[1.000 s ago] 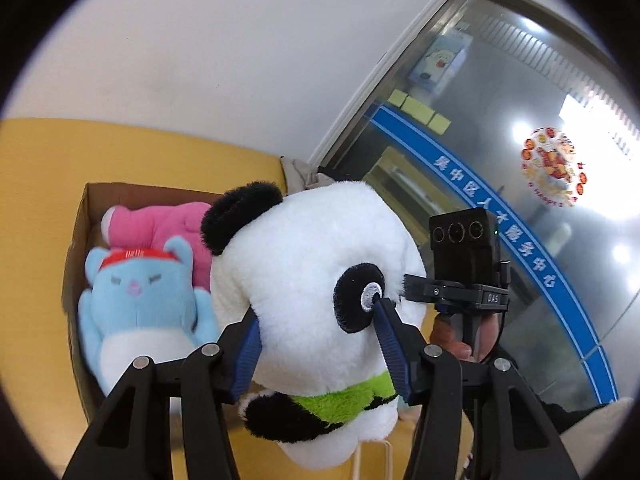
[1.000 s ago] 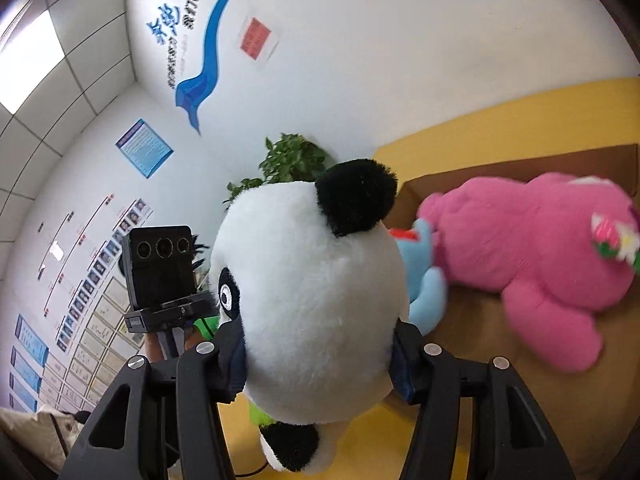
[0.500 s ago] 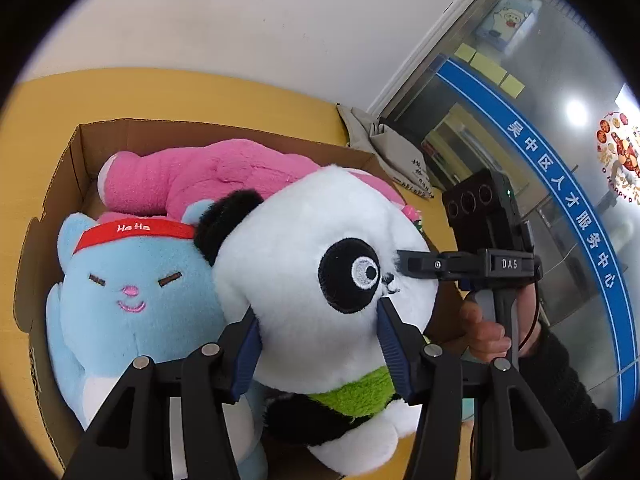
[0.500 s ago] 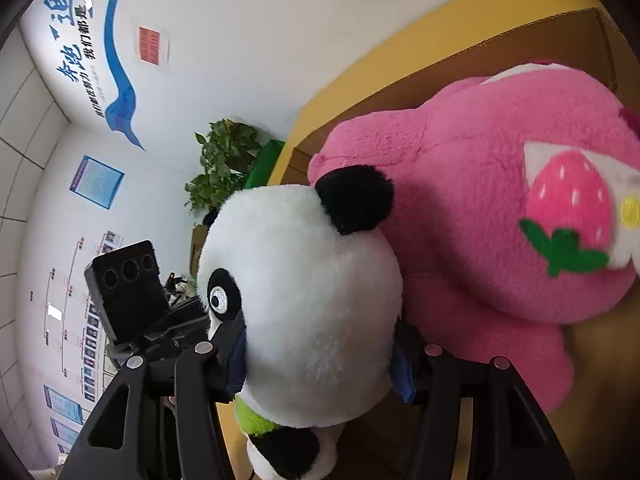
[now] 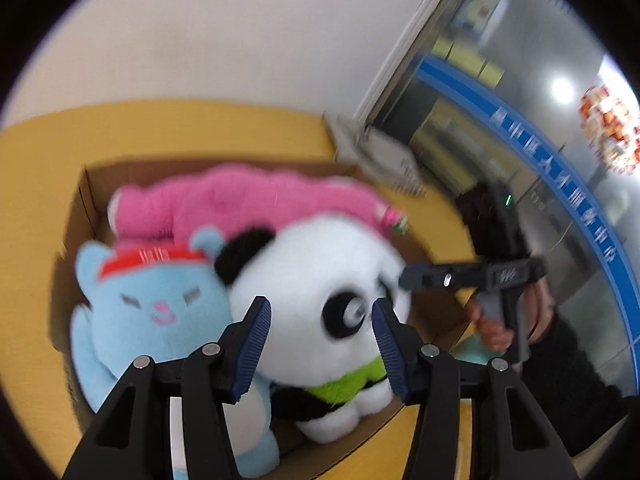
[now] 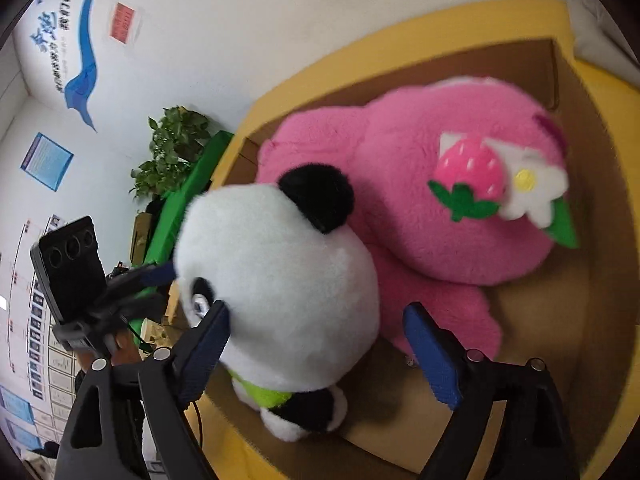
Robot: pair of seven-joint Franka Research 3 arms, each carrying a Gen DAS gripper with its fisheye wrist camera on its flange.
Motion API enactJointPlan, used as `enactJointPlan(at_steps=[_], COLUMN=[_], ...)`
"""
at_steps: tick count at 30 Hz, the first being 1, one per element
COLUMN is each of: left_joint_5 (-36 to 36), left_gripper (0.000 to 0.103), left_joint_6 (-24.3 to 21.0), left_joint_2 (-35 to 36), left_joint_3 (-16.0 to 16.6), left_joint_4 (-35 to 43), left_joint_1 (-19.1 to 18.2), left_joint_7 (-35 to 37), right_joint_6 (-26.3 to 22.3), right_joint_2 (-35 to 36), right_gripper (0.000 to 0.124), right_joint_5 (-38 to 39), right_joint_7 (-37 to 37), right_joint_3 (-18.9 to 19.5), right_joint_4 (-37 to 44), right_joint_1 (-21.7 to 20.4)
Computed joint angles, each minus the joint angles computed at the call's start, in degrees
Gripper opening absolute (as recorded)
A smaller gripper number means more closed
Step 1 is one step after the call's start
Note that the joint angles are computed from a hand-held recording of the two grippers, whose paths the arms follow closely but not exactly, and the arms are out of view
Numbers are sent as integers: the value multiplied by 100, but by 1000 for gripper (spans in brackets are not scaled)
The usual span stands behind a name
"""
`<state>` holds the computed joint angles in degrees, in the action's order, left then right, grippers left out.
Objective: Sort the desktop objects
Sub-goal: 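Lower the white panda into the box and open both grippers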
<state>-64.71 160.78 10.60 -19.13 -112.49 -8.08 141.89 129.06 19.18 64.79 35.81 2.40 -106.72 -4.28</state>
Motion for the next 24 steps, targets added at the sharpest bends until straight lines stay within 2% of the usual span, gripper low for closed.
enactJointPlan(at_steps=[1, 2, 3, 4, 5, 6, 7, 8, 11, 13, 16, 19, 21, 22, 24], left_joint_5=[46, 495, 1345, 2349, 3292, 3834, 4188, 4390, 4972, 5611, 6210, 6054, 5811, 5697, 5309], left_gripper=[51, 51, 51, 51, 51, 51, 51, 52, 54, 55, 55, 55, 57, 58, 58], left_joint_6=[88, 157, 101, 26, -93, -169, -201, -266, -494, -527, -517, -409, -265, -191, 11], left_joint_2=[82, 215, 339, 559, 813, 973, 1104, 1230, 1622, 1680, 1649, 1409, 1169, 1032, 521], left_joint_3=[108, 416, 916, 1215, 1315, 1214, 1020, 1027, 1056, 1264, 1384, 962, 632, 496, 172], left_joint_4=[110, 260, 440, 640, 870, 1000, 1080, 1180, 1518, 1556, 1464, 1161, 873, 729, 202], left_joint_1=[-132, -464, -929, -1201, -1280, -1180, -1002, -1008, -1043, -1259, -1352, -929, -591, -447, -89], left_joint_7=[35, -318, -1067, -1916, -2669, -3066, -3280, -3396, -3726, -4123, -4578, -4522, -4503, -4562, -4629], right_joint_6=[13, 57, 113, 172, 293, 436, 595, 803, 874, 803, 973, 1077, 1113, 1165, 1165], right_joint_2=[-92, -143, -182, -175, -111, -29, 29, 96, 315, 468, 551, 474, 157, -193, -1045], right_gripper=[91, 91, 90, 88, 85, 79, 78, 78, 78, 78, 78, 80, 82, 83, 94], right_joint_5=[99, 149, 179, 148, -61, -351, -564, -786, -868, -1049, -1261, -1221, -947, -660, 40], right_joint_7=[-148, -250, -329, -342, -243, -92, 6, 205, 607, 870, 1162, 1290, 1058, 682, -266], right_joint_3=[12, 20, 29, 32, 23, 13, 10, -1, 69, 86, 133, 209, 254, 287, 230], right_joint_4=[-64, -76, -67, -32, 26, 88, 102, 99, 183, 305, 359, 290, 8, -335, -1113], right_joint_1=[-34, -21, 9, 61, 172, 299, 389, 490, 436, 425, 477, 412, 267, 165, 32])
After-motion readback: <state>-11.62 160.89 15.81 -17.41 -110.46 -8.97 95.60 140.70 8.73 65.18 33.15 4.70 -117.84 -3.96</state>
